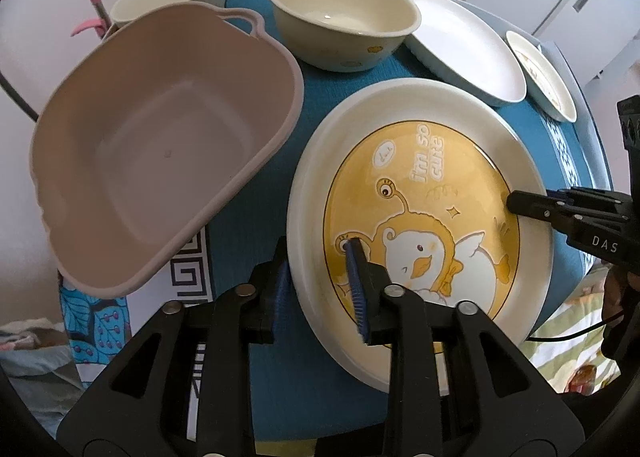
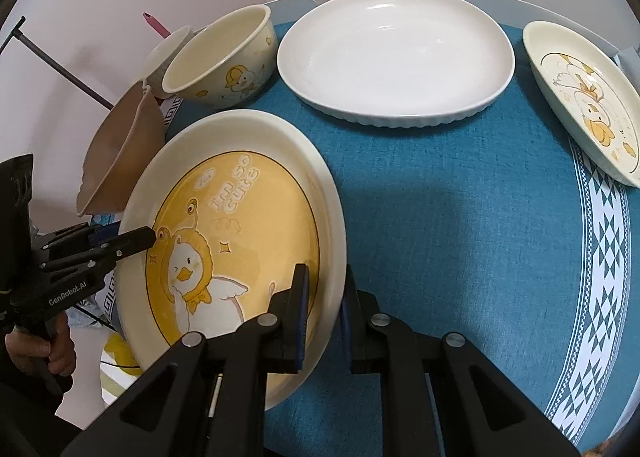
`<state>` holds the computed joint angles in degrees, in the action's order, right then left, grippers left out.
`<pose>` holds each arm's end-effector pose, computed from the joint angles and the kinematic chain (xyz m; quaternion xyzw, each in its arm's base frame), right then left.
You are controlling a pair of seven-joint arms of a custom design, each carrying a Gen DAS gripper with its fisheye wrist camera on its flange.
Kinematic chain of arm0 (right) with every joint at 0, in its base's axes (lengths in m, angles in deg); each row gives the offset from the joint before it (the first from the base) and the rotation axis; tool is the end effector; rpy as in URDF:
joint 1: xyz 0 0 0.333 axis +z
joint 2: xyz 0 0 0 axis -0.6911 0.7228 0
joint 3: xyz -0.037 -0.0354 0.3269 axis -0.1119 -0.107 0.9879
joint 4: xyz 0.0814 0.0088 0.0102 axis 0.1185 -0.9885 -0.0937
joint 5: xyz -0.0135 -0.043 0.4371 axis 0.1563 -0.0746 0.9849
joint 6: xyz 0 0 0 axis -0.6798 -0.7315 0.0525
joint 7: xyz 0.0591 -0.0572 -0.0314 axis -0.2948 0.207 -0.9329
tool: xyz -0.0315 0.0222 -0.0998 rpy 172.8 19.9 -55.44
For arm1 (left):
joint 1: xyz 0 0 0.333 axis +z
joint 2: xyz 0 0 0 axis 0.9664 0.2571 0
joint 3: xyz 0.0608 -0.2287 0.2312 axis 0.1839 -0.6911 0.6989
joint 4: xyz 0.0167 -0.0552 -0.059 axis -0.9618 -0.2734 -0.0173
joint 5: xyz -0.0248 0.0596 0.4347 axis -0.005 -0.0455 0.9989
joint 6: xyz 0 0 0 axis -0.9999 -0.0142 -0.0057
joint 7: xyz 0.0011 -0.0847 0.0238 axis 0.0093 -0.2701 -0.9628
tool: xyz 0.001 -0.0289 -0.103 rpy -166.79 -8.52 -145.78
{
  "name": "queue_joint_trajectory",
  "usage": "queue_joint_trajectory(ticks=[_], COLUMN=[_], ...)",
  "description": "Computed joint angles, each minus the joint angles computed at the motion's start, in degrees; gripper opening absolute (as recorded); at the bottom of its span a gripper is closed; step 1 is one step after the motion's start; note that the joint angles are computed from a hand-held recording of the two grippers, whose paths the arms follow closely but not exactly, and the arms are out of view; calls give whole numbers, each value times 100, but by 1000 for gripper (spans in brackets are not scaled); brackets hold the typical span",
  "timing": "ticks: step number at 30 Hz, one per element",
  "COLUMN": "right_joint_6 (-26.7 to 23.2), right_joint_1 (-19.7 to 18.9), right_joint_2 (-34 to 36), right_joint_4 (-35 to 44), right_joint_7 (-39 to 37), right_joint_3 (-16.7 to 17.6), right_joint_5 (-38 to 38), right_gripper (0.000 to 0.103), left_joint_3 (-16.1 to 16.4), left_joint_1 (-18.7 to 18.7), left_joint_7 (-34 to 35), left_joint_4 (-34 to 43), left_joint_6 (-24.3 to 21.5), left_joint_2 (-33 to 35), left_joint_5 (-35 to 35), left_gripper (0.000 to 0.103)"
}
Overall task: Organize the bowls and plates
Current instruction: 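Carry the yellow-centred plate toward the cream bowls and pink basin, then lower the yellow-centred plate flat beside the bowls and open both grippers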
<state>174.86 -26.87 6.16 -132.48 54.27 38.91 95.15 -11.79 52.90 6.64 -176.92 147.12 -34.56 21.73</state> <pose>0.4716 0.1181 0.2769 -0.7038 0.6755 0.0000 0.2200 0.4855 -0.3190 0.2693 -0.6296 0.7555 -0.1729 0.0537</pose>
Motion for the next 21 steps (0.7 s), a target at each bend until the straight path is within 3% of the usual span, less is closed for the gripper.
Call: queue_joint_trajectory(ticks=[1, 2, 3, 4, 7, 8, 9, 19, 21], right_joint_6=[20, 23, 47, 77, 269, 295, 283, 505, 643], right_joint_1=[1, -1, 5, 21, 71, 97, 131, 276, 255], right_joint_2=[4, 2, -7, -27, -126, -162, -213, -1167, -1358], right_joint_4=[-2, -4, -14, -32, -151, -178, -202, -654, -716], right_joint_7=[58, 73, 78, 15, 47, 43, -33, 683, 1023], right_joint_3=[11, 10, 14, 11, 8, -13, -55, -351, -330], right_joint_5=[-50, -68, -60, 23, 77, 119, 237, -685, -954], right_gripper=[13, 13, 13, 14, 38, 56, 61, 61, 64], left_joint_3=[76, 187, 322, 377, 305, 279, 240, -171, -265], left_joint_1=[-82, -194, -320, -361, -303, -287, -256, -51, 32], left_joint_7=[-140, -367, -672, -851, -968, -1018, -1039, -1531, -2001], left_joint_4=[33, 51, 31, 5, -12, -11, -15, -205, -146], left_joint_6=[-46, -66, -25, 16, -54, -98, -113, -139, -90], left_joint_2=[14, 12, -20, -54, -117, -132, -145, -905, -1100], left_joint_5=[159, 414, 753, 970, 1199, 1246, 1251, 1542, 2018], left_gripper=[45, 68, 82, 85, 86, 86, 86, 86, 87])
